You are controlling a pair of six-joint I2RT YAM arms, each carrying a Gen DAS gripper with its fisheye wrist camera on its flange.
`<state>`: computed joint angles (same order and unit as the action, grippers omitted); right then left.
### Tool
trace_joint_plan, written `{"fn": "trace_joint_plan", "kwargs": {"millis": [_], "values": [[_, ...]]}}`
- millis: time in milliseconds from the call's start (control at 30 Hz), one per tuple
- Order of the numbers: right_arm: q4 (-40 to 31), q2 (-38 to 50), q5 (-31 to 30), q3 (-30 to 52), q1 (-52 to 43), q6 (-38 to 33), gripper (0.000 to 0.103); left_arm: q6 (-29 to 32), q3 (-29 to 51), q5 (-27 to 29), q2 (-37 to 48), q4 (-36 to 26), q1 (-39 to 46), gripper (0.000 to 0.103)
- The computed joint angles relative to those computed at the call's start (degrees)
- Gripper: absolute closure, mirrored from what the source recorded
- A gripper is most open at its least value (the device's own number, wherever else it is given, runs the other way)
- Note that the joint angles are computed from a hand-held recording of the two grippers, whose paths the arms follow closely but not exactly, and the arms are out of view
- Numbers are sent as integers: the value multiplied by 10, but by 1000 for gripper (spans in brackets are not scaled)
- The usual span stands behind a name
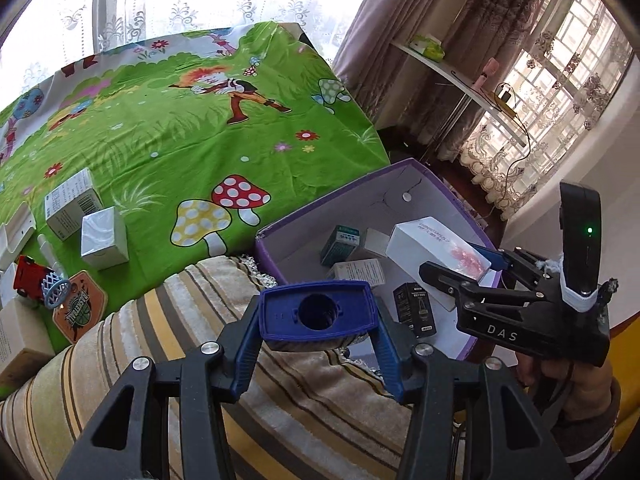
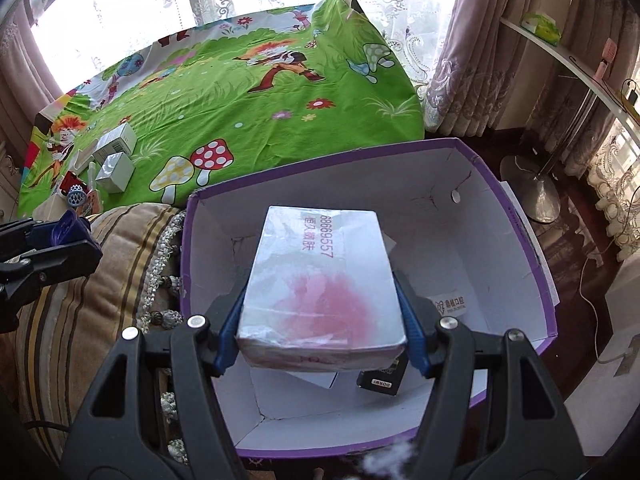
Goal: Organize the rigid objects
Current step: 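Carry the cap and box over the purple-rimmed box and open both tools, then move both open tools back to the remaining items on the bed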
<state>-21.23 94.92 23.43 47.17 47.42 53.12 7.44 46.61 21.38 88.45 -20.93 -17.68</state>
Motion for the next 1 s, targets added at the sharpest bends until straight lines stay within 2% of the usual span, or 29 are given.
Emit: {"fn": "trace_joint_plan", "kwargs": {"millis": [367, 467, 500, 767, 1000], "values": [[3, -13, -9, -29, -14, 15, 32, -9, 17, 0, 26, 2, -59, 49], [5, -14, -8, -31, -13, 22, 19, -10, 16, -7, 23, 3, -64, 34], [3, -15, -5, -30, -13, 26, 18, -10, 14, -5, 21, 3, -62, 32], [-2, -6, -12, -15, -11, 22, 17, -15, 11, 8, 15, -3, -34, 31], [-10, 18, -13, 24, 5, 6, 17, -19, 3, -8, -2, -6, 11, 31]]}}
